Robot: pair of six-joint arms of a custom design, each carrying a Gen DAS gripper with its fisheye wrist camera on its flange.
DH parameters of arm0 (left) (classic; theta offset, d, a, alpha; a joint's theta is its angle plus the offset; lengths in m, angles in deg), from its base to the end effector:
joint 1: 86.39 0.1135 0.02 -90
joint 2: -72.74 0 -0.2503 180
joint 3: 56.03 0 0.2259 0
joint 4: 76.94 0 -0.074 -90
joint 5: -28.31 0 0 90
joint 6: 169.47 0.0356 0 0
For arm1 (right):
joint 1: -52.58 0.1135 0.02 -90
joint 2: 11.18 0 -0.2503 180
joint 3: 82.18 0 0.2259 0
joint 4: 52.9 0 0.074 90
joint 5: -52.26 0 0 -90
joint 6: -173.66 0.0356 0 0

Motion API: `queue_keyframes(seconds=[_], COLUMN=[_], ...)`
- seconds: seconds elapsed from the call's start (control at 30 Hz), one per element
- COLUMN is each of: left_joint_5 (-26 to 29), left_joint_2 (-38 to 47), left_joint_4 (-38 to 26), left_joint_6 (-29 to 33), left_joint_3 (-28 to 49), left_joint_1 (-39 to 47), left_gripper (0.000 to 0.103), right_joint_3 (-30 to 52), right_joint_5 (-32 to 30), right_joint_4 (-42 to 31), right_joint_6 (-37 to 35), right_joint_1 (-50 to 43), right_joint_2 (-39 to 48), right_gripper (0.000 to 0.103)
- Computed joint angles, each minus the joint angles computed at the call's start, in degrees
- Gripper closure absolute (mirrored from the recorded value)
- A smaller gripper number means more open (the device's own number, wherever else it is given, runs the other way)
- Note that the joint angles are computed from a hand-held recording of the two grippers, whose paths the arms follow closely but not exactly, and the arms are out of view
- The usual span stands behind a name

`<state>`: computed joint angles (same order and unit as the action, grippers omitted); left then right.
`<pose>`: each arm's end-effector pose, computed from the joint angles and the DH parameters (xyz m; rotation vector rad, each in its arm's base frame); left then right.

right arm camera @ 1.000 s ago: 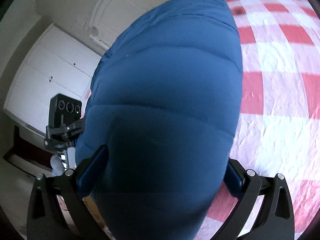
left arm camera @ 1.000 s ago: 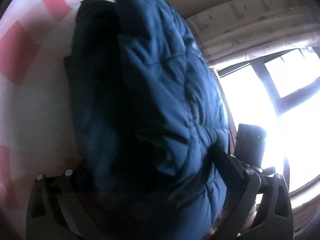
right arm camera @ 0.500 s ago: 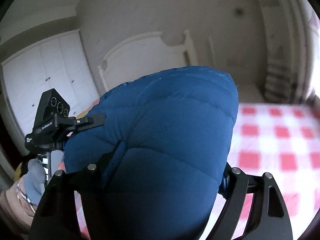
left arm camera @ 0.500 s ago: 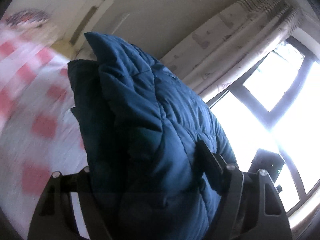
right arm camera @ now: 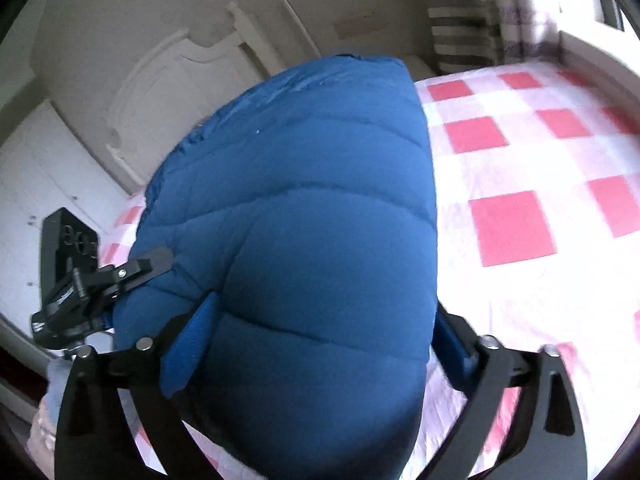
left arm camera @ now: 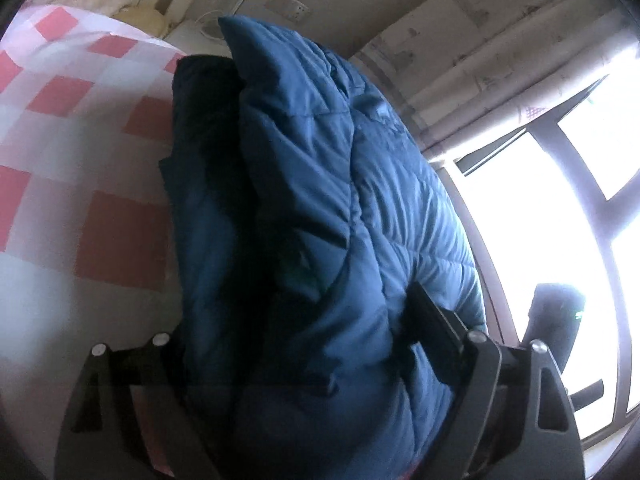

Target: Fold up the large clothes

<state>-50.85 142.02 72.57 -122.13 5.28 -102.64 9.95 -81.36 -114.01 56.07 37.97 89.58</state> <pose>0.2290 -0.0737 0.2485 -0.4300 2.3017 -0.7485 0.3203 -0.0581 0.2319 -0.4502 2.4101 0.7557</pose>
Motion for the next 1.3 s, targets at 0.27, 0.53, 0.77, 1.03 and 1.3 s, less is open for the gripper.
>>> queue_keyframes(seconds=[0.27, 0.53, 0.77, 1.03, 1.3], left_joint_5=[-22.40, -33.90, -26.14, -23.13, -24.80], left_joint_2=[-3.55, 5.36, 36.37, 42.77, 44.23], left_joint_4=[-9.01, -23.74, -38.28, -30.36, -29.72], left_joint_6=[-0.68, 10.96, 15.40, 20.07, 20.75], left_joint_3=[7.12, 33.72, 62.57, 57.24, 57.68], left_joint_1=[-7.76, -12.30, -3.46, 0.07, -0.32], left_gripper=[0.017, 0.002, 0.002, 0.002, 0.002], right_joint_3=[-19.47, -30.88, -32.53, -34.03, -24.77], right_joint_5=[16.77, 30.29, 24.36, 23.09, 10.43], right_joint_4=[21.21, 31.56, 32.93, 36.26, 23.45], right_joint_6=[6.93, 1.97, -0.34, -1.36, -1.97], right_joint_1=[10.29, 22.65, 18.04, 17.31, 4.68], right_joint_2=[-27.50, -28.94, -29.24, -29.56, -31.46], right_gripper=[0.005, 0.004, 0.004, 0.004, 0.006])
